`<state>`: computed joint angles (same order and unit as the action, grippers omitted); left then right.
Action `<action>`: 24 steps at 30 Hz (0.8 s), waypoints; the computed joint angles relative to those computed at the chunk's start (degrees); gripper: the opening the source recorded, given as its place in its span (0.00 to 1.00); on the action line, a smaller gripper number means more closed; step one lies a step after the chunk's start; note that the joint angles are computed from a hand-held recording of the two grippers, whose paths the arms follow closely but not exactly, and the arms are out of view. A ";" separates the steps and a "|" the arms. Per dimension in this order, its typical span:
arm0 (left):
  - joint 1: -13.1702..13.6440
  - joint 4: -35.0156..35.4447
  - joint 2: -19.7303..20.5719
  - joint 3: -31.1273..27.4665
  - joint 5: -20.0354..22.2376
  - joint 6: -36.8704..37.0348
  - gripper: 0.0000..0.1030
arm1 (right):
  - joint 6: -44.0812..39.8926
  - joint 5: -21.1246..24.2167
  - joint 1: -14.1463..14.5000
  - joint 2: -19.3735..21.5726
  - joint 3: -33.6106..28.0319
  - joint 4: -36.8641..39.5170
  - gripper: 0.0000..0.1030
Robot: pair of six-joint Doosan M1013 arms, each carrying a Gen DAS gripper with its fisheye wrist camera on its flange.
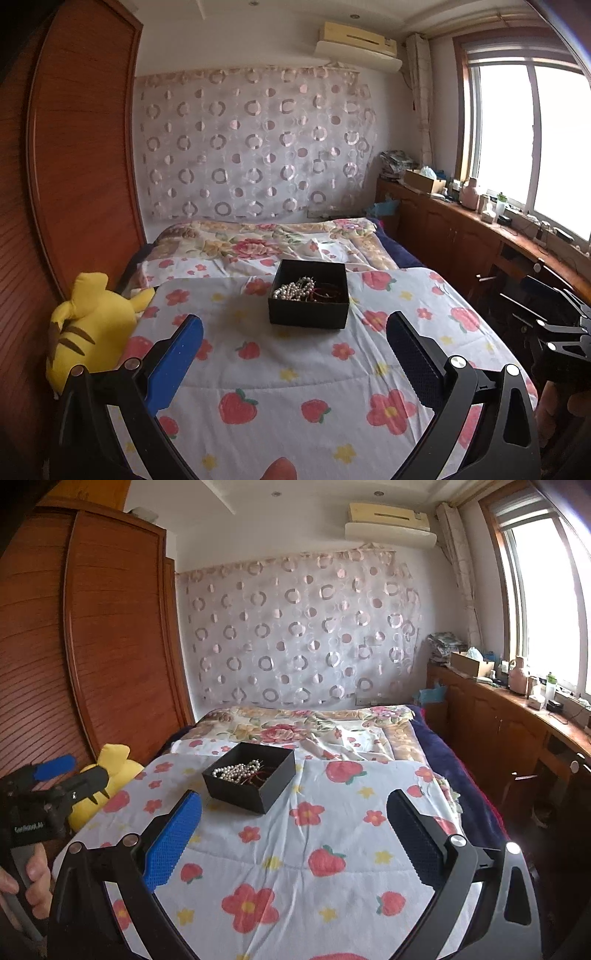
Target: Organize jewelry
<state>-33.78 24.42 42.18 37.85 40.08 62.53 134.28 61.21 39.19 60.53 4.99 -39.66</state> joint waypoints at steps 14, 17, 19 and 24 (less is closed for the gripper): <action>-0.30 0.58 -0.31 0.27 -0.24 -0.96 0.93 | 3.72 -3.72 0.40 -3.41 6.94 -2.81 0.98; -0.35 0.38 -0.36 0.36 -0.11 -0.65 0.93 | 3.72 -3.69 0.42 -3.43 6.98 -2.99 0.98; -0.37 0.33 -0.40 0.56 -0.12 -0.81 0.93 | 3.74 -3.88 0.39 -3.58 7.25 -2.81 0.98; -0.31 0.09 -0.33 0.60 -0.18 -0.84 0.93 | 3.71 -3.87 0.37 -3.58 7.18 -2.75 0.98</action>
<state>-34.09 24.51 41.84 38.45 39.90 61.69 137.99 57.35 39.55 56.95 12.16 -42.41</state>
